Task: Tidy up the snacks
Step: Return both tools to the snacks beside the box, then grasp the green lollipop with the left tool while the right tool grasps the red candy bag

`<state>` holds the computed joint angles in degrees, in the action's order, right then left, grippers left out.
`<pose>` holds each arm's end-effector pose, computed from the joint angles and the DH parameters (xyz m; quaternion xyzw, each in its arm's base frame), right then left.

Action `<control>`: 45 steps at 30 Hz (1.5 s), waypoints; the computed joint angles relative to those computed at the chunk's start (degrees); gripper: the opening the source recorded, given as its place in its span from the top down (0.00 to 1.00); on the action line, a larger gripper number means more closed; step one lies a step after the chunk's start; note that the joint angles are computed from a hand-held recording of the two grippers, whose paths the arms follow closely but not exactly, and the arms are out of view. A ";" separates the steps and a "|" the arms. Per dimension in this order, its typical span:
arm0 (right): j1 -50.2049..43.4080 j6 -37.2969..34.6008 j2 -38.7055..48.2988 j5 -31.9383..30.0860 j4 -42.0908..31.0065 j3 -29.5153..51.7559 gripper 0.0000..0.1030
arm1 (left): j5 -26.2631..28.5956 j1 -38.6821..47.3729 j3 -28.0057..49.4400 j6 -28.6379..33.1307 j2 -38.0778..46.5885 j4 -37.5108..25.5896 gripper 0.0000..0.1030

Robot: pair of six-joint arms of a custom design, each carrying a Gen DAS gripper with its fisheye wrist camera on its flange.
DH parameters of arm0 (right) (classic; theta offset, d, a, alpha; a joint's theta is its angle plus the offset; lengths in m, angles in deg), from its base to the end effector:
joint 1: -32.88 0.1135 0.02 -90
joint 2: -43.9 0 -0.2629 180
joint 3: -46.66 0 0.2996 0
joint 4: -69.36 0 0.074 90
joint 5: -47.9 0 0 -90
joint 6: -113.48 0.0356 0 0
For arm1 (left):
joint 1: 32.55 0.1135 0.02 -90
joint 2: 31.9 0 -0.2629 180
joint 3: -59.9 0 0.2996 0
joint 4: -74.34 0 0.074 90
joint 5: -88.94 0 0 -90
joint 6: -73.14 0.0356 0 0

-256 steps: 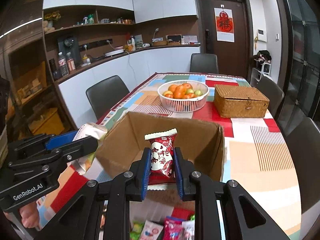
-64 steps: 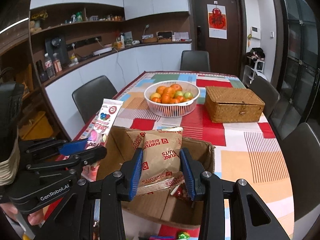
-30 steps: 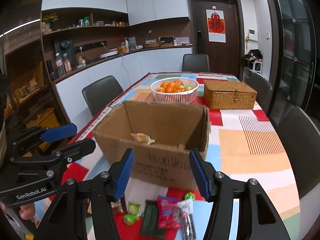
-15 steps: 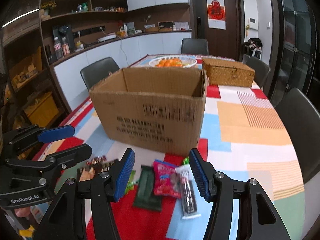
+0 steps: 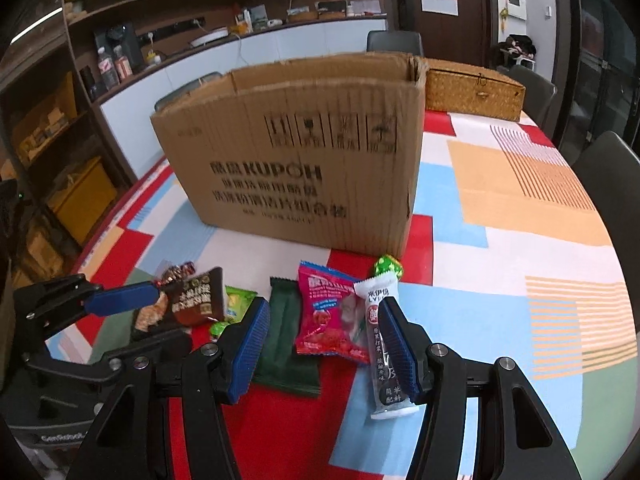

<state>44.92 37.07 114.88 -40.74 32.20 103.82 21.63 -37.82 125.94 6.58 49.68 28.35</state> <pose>0.2879 0.0606 0.2053 0.0167 0.9424 0.0632 0.3281 0.3185 -0.0432 0.1994 0.2825 0.9087 -0.1502 0.2682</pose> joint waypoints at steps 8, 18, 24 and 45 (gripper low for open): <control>-1.26 -0.53 5.84 -1.88 1.33 1.51 0.45 | -0.16 -0.55 2.20 -0.21 6.06 -1.09 0.60; -2.97 -0.85 10.02 -4.28 2.10 3.63 0.49 | -0.58 -2.46 4.03 -1.66 10.22 -0.49 0.68; -2.36 -1.58 11.76 -3.78 1.48 5.02 0.57 | -1.33 -3.16 4.77 -2.72 11.79 -0.15 0.74; -1.19 1.54 7.66 -2.74 0.63 2.25 0.69 | 0.83 -0.54 2.00 -3.05 5.08 -0.96 0.75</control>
